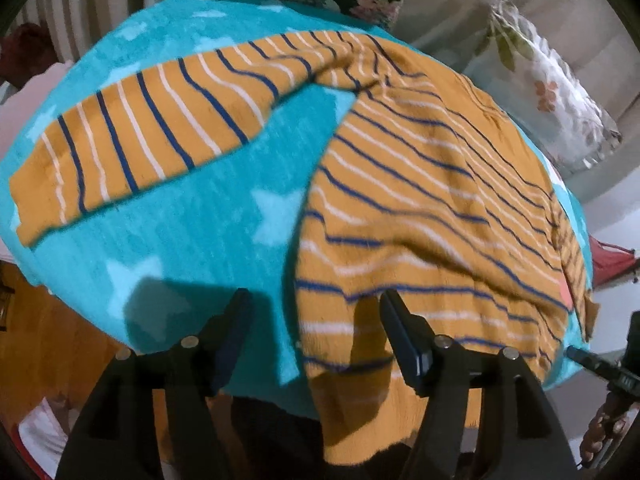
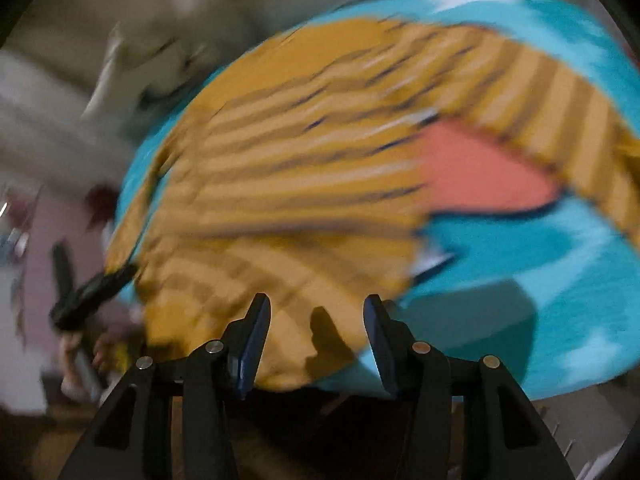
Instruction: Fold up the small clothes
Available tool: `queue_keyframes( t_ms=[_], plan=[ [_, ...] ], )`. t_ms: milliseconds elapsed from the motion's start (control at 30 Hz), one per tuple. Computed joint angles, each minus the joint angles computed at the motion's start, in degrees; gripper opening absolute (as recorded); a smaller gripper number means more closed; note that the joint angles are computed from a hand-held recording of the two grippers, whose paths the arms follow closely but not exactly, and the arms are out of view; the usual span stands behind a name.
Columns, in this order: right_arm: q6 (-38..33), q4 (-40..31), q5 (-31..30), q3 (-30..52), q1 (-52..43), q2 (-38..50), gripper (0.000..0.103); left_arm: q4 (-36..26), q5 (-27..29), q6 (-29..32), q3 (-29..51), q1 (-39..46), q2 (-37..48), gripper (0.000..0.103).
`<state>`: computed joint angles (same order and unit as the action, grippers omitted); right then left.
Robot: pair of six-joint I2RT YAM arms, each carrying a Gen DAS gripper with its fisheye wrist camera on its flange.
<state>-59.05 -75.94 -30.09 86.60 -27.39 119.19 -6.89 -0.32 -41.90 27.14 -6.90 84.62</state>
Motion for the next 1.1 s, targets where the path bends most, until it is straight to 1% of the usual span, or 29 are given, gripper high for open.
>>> queue_keyframes(
  t_ms=[33,100,167,233,333,367,400,467,500,533,567,600,633,667,700,800,867,933,967,1033,1067,1100],
  plan=[
    [0.92,2.66,1.25,-2.39,1.3,-1.81,0.053,0.63,0.55,-0.12,-0.65,-0.28,-0.2,0.065],
    [2.22,10.87,5.41,-10.24,2.4,-7.43,0.057,2.33,1.8,-0.84,-2.06,-1.41,-0.07,0.066],
    [3.68,14.09,7.24,-13.41,2.26,-9.68,0.057,3.7,3.53,-1.53,-3.08,-2.05,0.26,0.066],
    [5.01,13.8,7.9,-11.17,1.7,-7.21,0.057,5.09,3.57,-2.31,-4.03,-3.14,0.05,0.066],
    [7.12,14.38,9.22,-10.75,1.17,-4.68,0.057,5.41,2.67,-2.69,-4.03,-4.22,0.32,0.066],
    [8.42,14.16,8.26,-10.65,1.76,-3.78,0.058,5.69,2.86,-2.92,-4.22,-4.23,0.15,0.066],
    [9.35,14.23,6.73,-11.05,2.05,-3.58,0.063,6.03,3.34,-2.97,-4.35,-4.01,0.13,0.066],
    [9.81,12.0,2.76,-9.37,2.0,-1.31,0.065,5.42,3.81,-3.11,-3.62,-3.75,0.79,0.066],
    [11.06,11.1,1.46,-8.51,2.42,-0.11,0.065,4.42,3.57,-3.05,-2.81,-3.81,1.27,0.061],
    [12.62,11.87,0.64,-8.71,2.96,-0.01,0.065,3.33,3.48,-2.82,-1.95,-3.91,1.62,0.05],
    [13.81,13.05,0.06,-9.39,3.5,-0.37,0.065,2.21,4.11,-2.33,-1.01,-3.85,2.39,0.016],
    [14.7,14.27,-0.21,-10.11,4.07,-0.91,0.061,1.38,4.96,-2.01,0.27,-3.67,3.86,0.009],
    [15.33,15.69,0.21,-10.94,4.71,-1.69,0.052,0.46,4.65,-2.42,1.03,-3.95,4.38,0.008],
    [15.45,15.85,0.98,-10.82,5.06,-1.69,0.02,-0.59,3.89,-2.67,1.44,-4.53,3.95,0.008],
    [15.39,14.96,1.03,-10.08,4.95,-0.96,0.014,-1.71,3.34,-2.7,1.67,-5.0,3.22,0.008],
    [13.32,10.2,-0.51,-7.99,3.1,0.13,0.012,-7.04,2.12,-3.67,0.87,-6.69,-2.94,0.008],
    [10.38,7.87,0.69,-7.61,1.0,0.18,0.012,-10.62,1.15,-5.22,0.24,-7.43,-6.92,0.008],
    [8.18,6.6,2.37,-7.65,-1.11,0.59,0.012,-12.23,1.23,-6.92,-0.56,-8.05,-8.96,0.008],
    [7.33,6.46,3.15,-7.85,-1.95,1.09,0.012,-12.11,1.67,-7.79,-1.58,-8.22,-9.6,0.008],
    [6.89,6.54,3.42,-8.55,-2.53,2.01,0.012,-10.67,2.18,-8.46,-2.48,-8.46,-7.72,0.009],
    [7.32,6.85,3.25,-8.84,-2.56,2.15,0.013,-9.76,2.35,-8.63,-2.86,-8.53,-6.33,0.009],
    [7.66,6.9,3.44,-8.42,-2.83,2.64,0.016,-9.09,2.55,-8.99,-3.23,-8.54,-5.64,0.01]
  ],
)
